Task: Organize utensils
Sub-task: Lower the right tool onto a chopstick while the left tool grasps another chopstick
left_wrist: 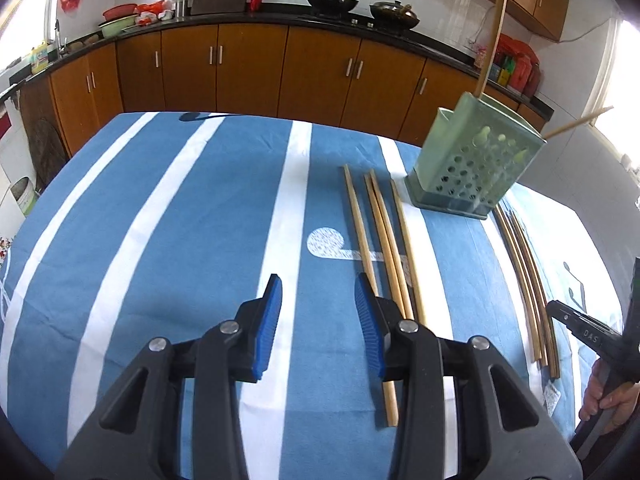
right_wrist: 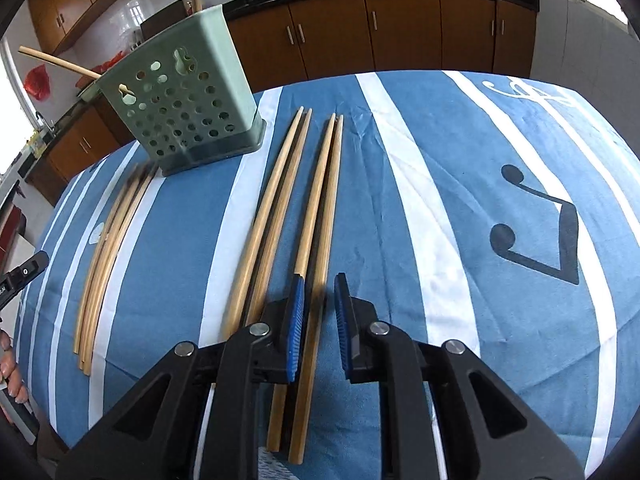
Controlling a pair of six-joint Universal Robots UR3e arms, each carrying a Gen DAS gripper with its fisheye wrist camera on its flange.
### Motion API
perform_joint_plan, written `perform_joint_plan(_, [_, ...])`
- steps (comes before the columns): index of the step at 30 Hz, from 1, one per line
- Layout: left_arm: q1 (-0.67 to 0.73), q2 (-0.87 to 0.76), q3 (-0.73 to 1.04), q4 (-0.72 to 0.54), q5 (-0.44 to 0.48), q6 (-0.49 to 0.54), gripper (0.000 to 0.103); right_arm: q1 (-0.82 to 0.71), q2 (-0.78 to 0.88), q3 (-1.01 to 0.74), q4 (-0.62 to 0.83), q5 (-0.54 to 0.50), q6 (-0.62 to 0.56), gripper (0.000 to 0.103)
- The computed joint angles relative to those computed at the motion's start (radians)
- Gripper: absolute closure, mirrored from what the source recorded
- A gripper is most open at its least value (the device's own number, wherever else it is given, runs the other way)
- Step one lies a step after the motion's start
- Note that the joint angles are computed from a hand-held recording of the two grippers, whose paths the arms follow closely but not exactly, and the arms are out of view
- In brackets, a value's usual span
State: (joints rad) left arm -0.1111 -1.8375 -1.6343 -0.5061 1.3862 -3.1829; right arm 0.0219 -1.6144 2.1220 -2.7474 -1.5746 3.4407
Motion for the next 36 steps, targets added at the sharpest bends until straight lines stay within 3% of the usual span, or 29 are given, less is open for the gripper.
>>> perform_joint_plan(3, [-0.015,-0.011,0.013,-0.008,-0.003,0.0,0.065,-0.007,0.0,0.014,-0.017,-0.01,-0.01,0.094])
perform_joint_plan(7, [-0.033,-0.023,0.019,-0.013,-0.018,0.013,0.065,0.002,-0.003,0.018,-0.015,-0.123,0.008,0.096])
perform_joint_plan(10, [-0.047,-0.034,0.023,-0.023,-0.028,0.022,0.066,-0.047,-0.027,0.042,-0.016,-0.114,0.04,0.096])
perform_joint_plan(14, [-0.077,-0.069,0.052,-0.046,-0.011,0.037,0.076,-0.05,-0.033,0.057,-0.031,-0.118,0.023,0.096])
perform_joint_plan(18, [-0.098,-0.096,0.075,-0.062,-0.001,0.043,0.081,-0.047,-0.033,0.065,-0.045,-0.122,0.022,0.096])
perform_joint_plan(25, [-0.14,-0.157,0.139,-0.093,0.062,0.035,0.086,-0.051,-0.035,0.067,-0.048,-0.114,0.017,0.096])
perform_joint_plan(29, [-0.162,-0.186,0.16,-0.068,0.121,0.021,0.094,-0.05,-0.033,0.064,-0.045,-0.116,0.015,0.096])
perform_joint_plan(36, [-0.117,-0.241,0.242,-0.088,0.158,0.01,0.095,-0.047,-0.001,0.031,-0.045,-0.108,0.0,0.096])
